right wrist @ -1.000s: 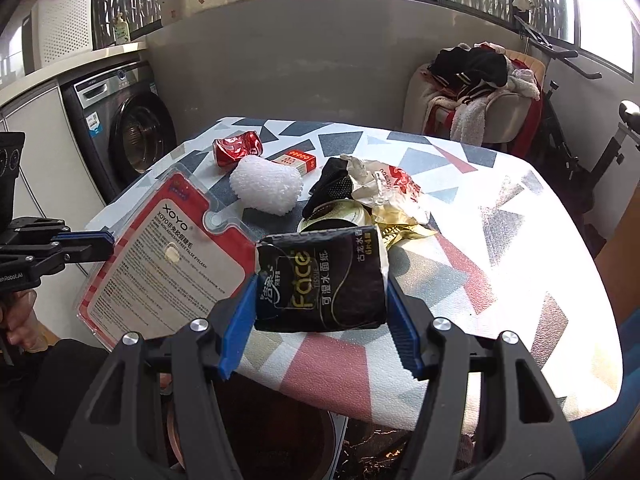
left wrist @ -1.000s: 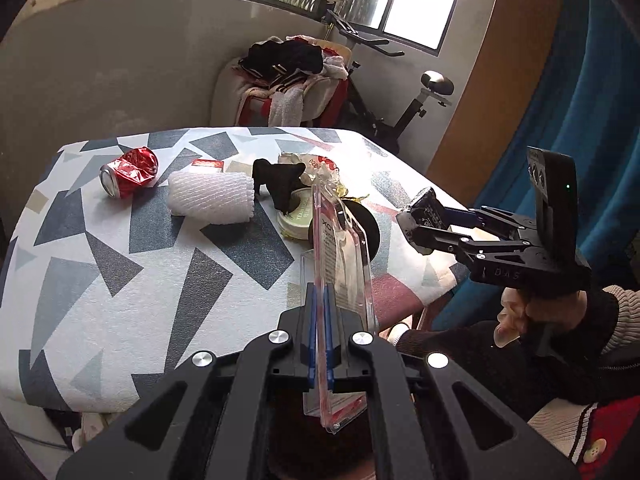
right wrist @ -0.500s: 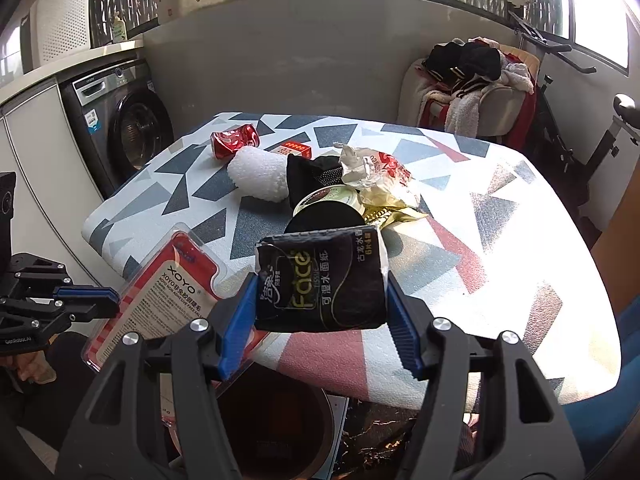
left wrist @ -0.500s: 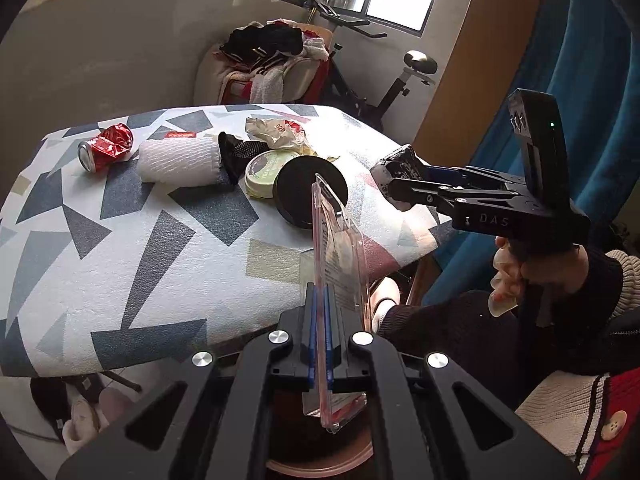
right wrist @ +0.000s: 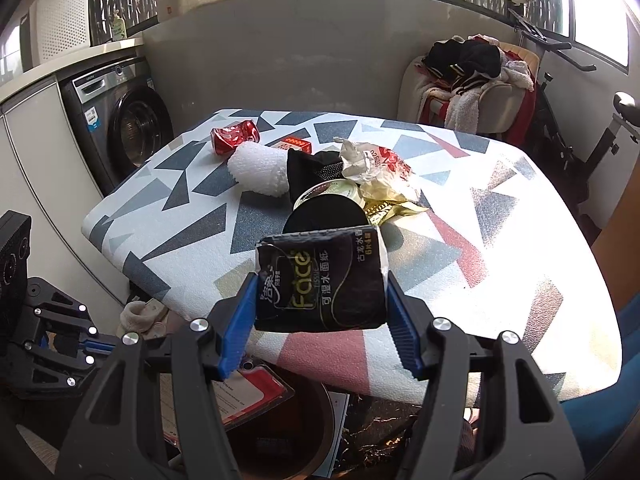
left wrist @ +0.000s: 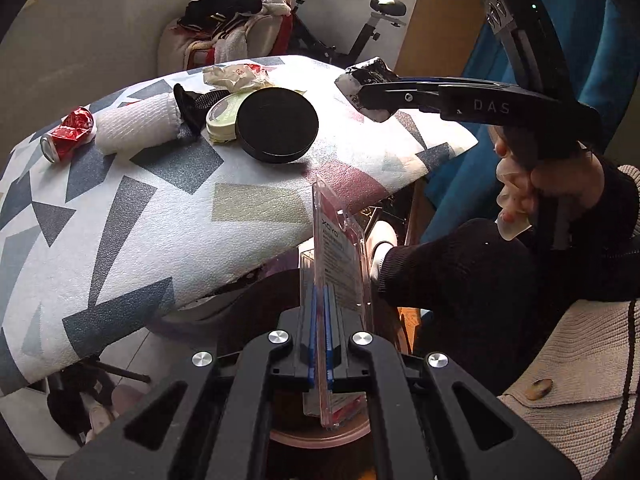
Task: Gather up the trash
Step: 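Carry the phone-case package into the brown bin and open the left gripper while the right holds the tissue pack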
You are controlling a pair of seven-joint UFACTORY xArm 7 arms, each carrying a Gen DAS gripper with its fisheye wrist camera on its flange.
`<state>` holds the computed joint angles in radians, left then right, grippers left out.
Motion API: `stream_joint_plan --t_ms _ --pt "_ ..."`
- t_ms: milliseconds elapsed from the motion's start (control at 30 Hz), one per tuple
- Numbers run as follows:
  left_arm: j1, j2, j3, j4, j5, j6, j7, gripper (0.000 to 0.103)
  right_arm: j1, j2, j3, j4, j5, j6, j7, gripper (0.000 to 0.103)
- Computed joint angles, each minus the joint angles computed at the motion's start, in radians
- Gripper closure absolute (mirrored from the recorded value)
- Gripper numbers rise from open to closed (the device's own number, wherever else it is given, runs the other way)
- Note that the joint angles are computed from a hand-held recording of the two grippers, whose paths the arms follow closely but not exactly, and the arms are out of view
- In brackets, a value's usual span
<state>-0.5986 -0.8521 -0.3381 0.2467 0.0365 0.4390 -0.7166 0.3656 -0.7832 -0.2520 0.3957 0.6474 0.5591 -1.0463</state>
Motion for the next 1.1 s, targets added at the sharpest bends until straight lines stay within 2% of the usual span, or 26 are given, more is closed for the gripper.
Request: stream_joint_plan --t_ms 133,367,500,533,567,633,733,900,1033,1100 --pt "-0.013 0.052 0.004 0.000 0.002 0.018 0.027 0.099 -0.005 0.002 0.004 0.000 -0.003 0.004 0.003 0.041" --pt "-0.003 0.182 0.021 0.004 -0.007 -0.019 0.044 0.099 -0.008 -0.002 0.011 -0.009 -0.008 0.007 0.007 0.042" --pt "0.023 0.216 0.009 -0.007 -0.010 -0.053 -0.001 0.097 -0.012 -0.003 0.013 -0.014 -0.016 0.009 0.008 0.042" --pt "0.026 0.208 0.009 -0.016 -0.012 -0.066 -0.016 0.089 -0.014 -0.002 0.013 -0.016 -0.019 0.011 0.009 0.041" --pt "0.029 0.194 0.008 -0.026 -0.013 -0.078 -0.031 0.071 -0.016 -0.003 0.014 -0.019 -0.022 0.012 0.009 0.042" --pt "0.037 0.157 0.001 -0.042 -0.009 -0.093 -0.065 0.051 -0.020 -0.005 0.014 -0.026 -0.027 0.016 0.010 0.042" --pt "0.097 0.071 -0.055 -0.038 0.024 -0.032 -0.159 0.032 -0.027 -0.016 0.020 -0.048 -0.038 0.022 0.011 0.042" --pt "0.156 -0.114 -0.122 -0.038 0.064 0.077 -0.360 0.018 -0.033 -0.032 0.031 -0.090 -0.061 0.039 0.012 0.042" --pt "0.167 -0.227 -0.158 -0.009 0.112 0.244 -0.447 0.010 -0.037 -0.049 0.040 -0.126 -0.085 0.060 0.011 0.042" --pt "0.167 -0.276 -0.153 -0.002 0.131 0.315 -0.467 0.009 -0.040 -0.059 0.043 -0.144 -0.095 0.074 0.012 0.041"
